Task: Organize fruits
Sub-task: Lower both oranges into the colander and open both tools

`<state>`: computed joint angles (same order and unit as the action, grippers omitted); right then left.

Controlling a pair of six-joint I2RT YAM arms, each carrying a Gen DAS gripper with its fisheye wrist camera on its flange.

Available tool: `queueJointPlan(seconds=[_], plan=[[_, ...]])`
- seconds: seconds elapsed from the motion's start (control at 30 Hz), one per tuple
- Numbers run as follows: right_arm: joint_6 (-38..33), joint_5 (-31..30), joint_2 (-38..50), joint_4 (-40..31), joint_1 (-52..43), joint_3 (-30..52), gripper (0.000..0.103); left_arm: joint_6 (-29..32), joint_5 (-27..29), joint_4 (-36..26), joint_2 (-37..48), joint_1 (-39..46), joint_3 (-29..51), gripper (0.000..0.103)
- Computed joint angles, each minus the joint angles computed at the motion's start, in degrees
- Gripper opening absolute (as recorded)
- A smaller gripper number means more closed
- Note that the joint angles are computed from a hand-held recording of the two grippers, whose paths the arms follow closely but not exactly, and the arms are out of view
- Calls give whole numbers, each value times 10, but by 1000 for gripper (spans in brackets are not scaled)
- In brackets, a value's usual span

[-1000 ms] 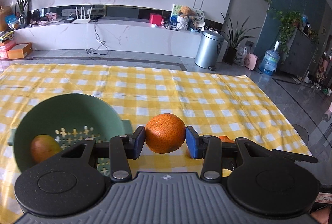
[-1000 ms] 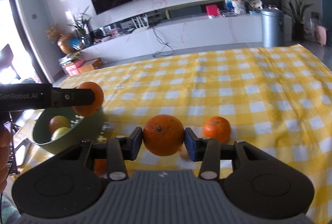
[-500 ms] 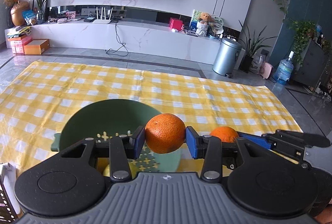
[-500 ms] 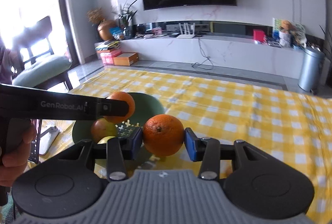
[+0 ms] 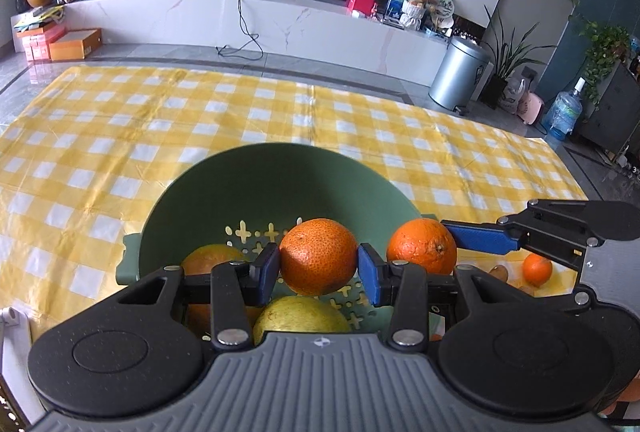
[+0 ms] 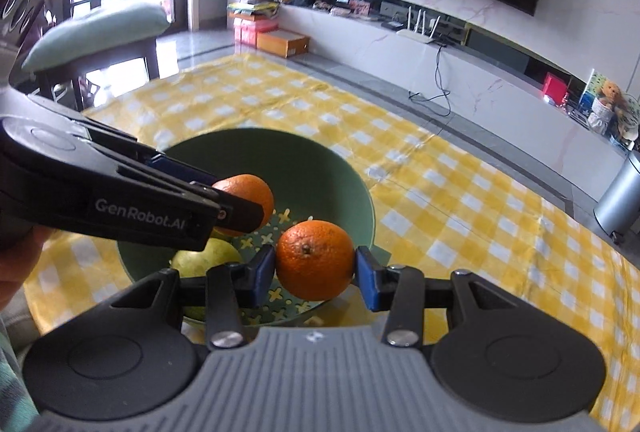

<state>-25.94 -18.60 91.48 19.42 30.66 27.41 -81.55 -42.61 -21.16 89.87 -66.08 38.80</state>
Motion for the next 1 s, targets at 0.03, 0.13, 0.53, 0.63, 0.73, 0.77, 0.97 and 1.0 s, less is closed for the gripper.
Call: queueJointPlan(seconds=[0.03, 0.13, 0.53, 0.63, 0.73, 0.77, 0.97, 1.0], plan=[[-5, 4, 9, -2, 3, 7, 41, 5, 3, 10, 2, 4, -4, 48], [-17, 21, 36, -2, 14, 30, 41, 24, 12, 28, 8, 14, -9, 48], [-64, 59, 112, -39, 45, 104, 41, 56, 39, 84, 19, 43, -37, 48], [-82, 70, 119, -30, 55, 101, 41, 64, 44, 96, 23, 46, -40, 48], [-90, 72, 125, -44, 60, 108, 41, 71, 49, 103, 26, 47, -40, 48], [-91, 71, 127, -49, 60, 110, 41, 71, 50, 104, 29, 46, -40, 49], [-95, 78, 124, -57, 64, 111, 41, 66, 48, 106, 31, 44, -40, 49], [-94, 77, 123, -63, 64, 114, 41, 64, 50, 106, 30, 44, -41, 49]])
